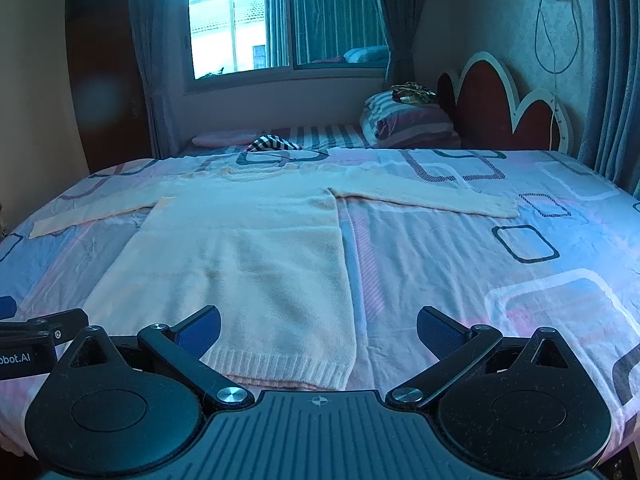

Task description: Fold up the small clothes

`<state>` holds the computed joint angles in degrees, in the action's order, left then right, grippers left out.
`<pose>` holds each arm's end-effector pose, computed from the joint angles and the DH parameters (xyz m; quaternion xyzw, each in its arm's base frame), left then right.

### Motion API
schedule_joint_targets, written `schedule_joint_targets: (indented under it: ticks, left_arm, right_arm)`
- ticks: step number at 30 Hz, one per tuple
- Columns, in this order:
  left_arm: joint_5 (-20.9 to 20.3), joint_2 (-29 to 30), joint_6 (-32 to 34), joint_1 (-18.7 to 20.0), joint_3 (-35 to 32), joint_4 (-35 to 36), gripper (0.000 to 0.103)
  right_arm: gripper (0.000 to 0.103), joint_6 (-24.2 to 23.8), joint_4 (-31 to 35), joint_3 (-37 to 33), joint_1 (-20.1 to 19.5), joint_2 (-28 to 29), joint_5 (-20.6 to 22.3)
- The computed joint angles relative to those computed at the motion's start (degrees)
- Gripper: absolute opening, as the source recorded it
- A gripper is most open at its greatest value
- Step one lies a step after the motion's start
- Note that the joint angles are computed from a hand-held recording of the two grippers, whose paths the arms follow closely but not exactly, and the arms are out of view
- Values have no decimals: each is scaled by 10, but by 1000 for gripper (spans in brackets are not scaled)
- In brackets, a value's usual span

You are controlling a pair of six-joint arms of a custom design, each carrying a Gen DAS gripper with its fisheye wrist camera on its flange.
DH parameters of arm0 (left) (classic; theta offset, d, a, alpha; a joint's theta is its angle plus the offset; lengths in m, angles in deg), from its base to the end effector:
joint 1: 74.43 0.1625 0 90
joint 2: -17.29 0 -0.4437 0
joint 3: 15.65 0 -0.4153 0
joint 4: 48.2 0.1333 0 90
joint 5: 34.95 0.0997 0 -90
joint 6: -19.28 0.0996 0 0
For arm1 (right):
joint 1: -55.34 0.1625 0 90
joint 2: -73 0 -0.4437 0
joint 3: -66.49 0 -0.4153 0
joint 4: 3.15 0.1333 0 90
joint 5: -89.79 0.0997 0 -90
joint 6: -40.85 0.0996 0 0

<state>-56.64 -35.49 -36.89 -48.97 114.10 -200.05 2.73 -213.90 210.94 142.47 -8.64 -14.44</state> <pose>-0.3080 -0.3968 0.0497 0.1335 0.8128 -0.4299 0.3699 0.0892 -0.3940 0.2653 0.2057 -0.8455 0.4123 0.2698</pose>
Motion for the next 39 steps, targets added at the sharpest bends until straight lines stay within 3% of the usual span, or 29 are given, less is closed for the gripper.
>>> schedule_joint_targets:
  ticks: [9,15,19,25,28,37,39]
  left_arm:
    - [-12,76,198,48,-58,-207,103]
    - [-62,128,355,95,-124,-352,102]
    - [-88,157,420,128,-177,-396,102]
    - [-95,198,456,179,-274,-346,102]
    - [-64,220,435,198,-322,-283,102]
    - [-35,268,449,228,-410,-216,85]
    - [-28,277,445,233,-429,-194,86]
  right_arm:
    - [103,7,8,-63,-16,27,-5]
    - [103,23,28,-131,-34,61,-4]
    - [103,25,36,-188,-49,91,1]
    - [103,44,64,-288,-81,134,21]
    - [103,54,88,-342,-96,160,22]
    - [102,74,146,-491,-139,236,19]
    - [88,95,162,-521,-150,248,21]
